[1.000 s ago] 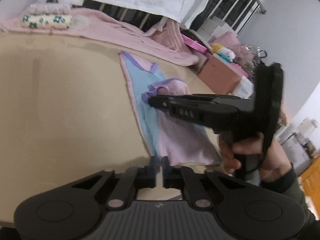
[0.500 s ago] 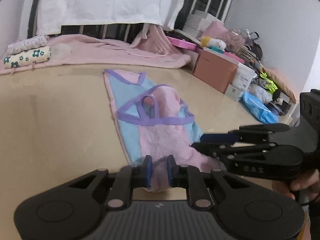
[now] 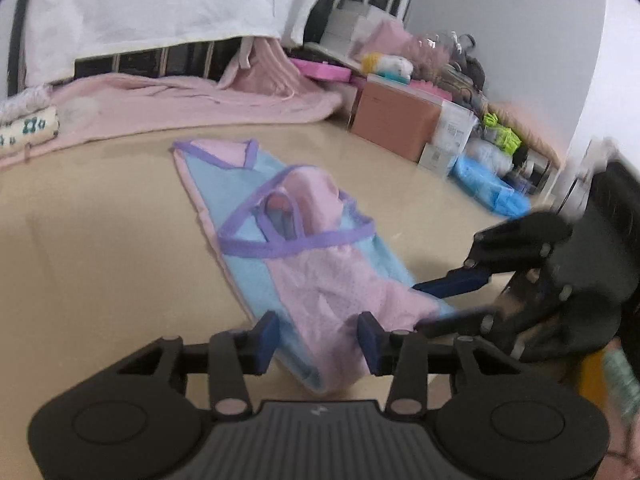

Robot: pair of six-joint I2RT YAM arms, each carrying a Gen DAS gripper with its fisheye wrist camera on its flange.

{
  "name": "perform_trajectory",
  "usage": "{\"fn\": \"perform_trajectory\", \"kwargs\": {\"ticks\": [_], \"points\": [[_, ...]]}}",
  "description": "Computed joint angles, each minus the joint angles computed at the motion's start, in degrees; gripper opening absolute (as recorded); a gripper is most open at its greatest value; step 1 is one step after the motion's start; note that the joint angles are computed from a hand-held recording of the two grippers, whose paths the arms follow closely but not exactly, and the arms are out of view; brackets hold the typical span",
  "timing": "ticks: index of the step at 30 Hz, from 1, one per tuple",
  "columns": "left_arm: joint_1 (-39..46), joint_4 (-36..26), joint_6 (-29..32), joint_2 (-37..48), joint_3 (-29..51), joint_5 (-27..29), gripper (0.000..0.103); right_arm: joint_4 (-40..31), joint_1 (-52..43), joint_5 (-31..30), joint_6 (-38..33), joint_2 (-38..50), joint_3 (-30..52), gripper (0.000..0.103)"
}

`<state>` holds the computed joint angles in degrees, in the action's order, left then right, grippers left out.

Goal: Fold clothes

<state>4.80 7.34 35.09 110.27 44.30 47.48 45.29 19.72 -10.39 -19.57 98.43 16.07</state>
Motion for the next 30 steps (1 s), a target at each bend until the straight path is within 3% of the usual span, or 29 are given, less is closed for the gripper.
{"fn": "perform_trajectory", "kwargs": {"ticks": [3, 4, 5, 7, 9, 11, 14, 17, 25, 27, 29, 30], "points": [[0.2, 1.2, 2.0, -0.7, -1.4, 0.3, 0.041, -3.6, -0.5, -0.6, -0.3, -2.2, 0.6, 0.02], [0.6, 1.1, 3.0, -0.8, -1.5, 1.3, 0.043, -1.0, -0.1, -0.2, -1.0, -2.4, -0.8, 0.025], [1.6, -0.4, 5.0, -0.9, -1.0, 3.5, 0.044, 1.7, 0.4, 0.2, -1.6, -2.5, -2.1, 0.037], [2.9, -4.8, 10.7, -0.9, 0.4, 6.2, 0.047, 5.7, 1.3, 0.4, -3.7, -0.6, -2.5, 0.047], [3.3, -5.7, 14.8, -1.0, 0.3, 7.2, 0.049, 2.1, 2.3, 0.6, -4.8, 0.2, 0.1, 0.043], [4.5, -6.0, 18.9, -1.0, -0.4, 9.6, 0.061, -3.3, 1.8, -1.7, -5.3, 1.3, 3.5, 0.025], [6.6, -4.6, 25.4, -0.7, -2.6, 14.4, 0.074, -6.9, 0.7, -3.9, -4.3, 2.1, 5.8, 0.013], [7.5, 0.4, 31.5, -1.4, -6.9, 15.9, 0.074, -10.9, -1.3, -9.1, -4.4, 0.7, 6.6, 0.009], [7.0, 19.9, 44.4, 2.1, -16.9, 18.2, 0.074, -22.2, -13.5, -32.7, -3.6, -5.6, 5.7, 0.009], [5.4, 17.8, 46.2, 2.8, -15.5, 17.1, 0.063, -26.3, -16.1, -36.8, -4.7, -5.8, 6.6, 0.009], [2.9, 7.1, 47.3, 2.2, -10.8, 13.6, 0.012, -30.8, -17.5, -38.8, -6.3, -6.2, 7.9, 0.01], [1.6, 2.1, 45.9, 2.3, -7.9, 11.4, 0.011, -29.6, -17.3, -37.8, -5.6, -6.9, 7.3, 0.01]]}}
